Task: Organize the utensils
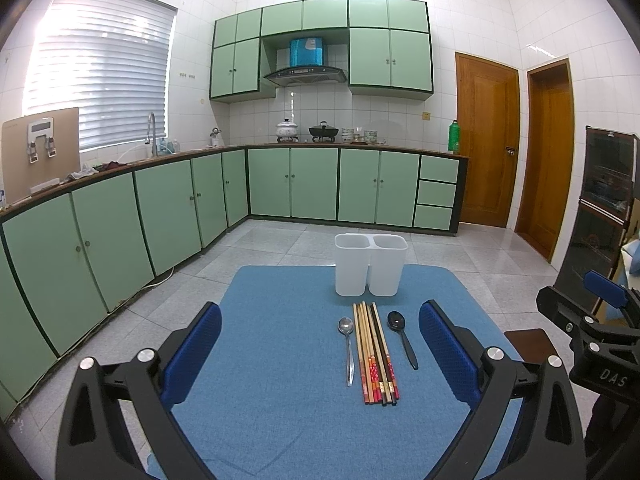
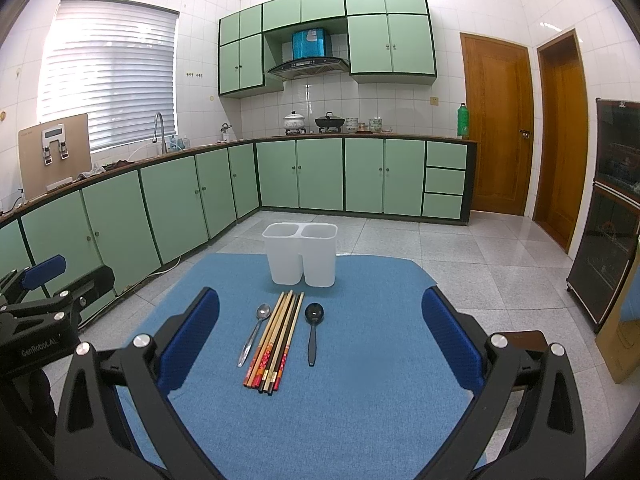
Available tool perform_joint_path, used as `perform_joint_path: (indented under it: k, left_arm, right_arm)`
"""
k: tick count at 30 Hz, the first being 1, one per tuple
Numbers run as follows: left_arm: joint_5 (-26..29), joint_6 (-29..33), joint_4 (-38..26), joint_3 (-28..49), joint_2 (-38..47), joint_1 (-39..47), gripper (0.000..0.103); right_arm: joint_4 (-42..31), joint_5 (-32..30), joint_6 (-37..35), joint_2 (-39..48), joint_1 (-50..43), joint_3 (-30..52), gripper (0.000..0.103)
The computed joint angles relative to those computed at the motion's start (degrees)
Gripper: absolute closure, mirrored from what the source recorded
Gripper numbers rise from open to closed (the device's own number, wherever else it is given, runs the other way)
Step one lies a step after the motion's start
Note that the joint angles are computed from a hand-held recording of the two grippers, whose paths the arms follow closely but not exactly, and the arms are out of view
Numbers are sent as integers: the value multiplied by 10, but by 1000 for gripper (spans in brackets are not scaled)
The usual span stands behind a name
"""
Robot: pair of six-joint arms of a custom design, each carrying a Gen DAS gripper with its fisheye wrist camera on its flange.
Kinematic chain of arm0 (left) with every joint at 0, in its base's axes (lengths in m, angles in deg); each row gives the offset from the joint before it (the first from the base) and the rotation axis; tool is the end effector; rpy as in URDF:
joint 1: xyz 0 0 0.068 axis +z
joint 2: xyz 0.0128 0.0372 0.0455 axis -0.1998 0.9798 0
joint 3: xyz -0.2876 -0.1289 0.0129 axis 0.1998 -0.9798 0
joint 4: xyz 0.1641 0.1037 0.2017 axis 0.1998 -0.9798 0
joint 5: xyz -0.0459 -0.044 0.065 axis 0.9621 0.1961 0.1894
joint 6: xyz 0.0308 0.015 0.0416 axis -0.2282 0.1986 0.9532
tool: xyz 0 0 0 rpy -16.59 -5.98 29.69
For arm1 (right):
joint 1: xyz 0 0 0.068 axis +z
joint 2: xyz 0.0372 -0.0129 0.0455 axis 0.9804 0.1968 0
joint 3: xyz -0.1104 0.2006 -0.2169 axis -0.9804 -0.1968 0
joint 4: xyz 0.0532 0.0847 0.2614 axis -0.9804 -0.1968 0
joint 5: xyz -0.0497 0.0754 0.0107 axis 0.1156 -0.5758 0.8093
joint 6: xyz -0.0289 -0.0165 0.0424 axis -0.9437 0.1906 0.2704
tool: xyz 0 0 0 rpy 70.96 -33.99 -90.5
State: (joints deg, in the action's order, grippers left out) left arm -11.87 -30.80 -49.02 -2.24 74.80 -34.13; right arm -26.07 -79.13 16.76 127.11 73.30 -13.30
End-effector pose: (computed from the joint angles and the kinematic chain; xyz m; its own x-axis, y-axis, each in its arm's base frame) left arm 0.2691 -0.0954 0.2370 -0.3798 -0.0476 -0.9239 -0.0994 0.9950 -0.0104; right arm 0.3009 -0.0179 0.2221 -0.3639 -0.0490 -0.9302 -0.2049 0.9784 0.0286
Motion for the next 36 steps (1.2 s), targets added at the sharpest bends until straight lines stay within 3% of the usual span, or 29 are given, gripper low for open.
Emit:
perform_joint_path:
  k: [36]
  left_arm:
    - [15,8,1,-3,-4,18,6]
  right_arm:
    - [-15,7,2,-11,7,1,5]
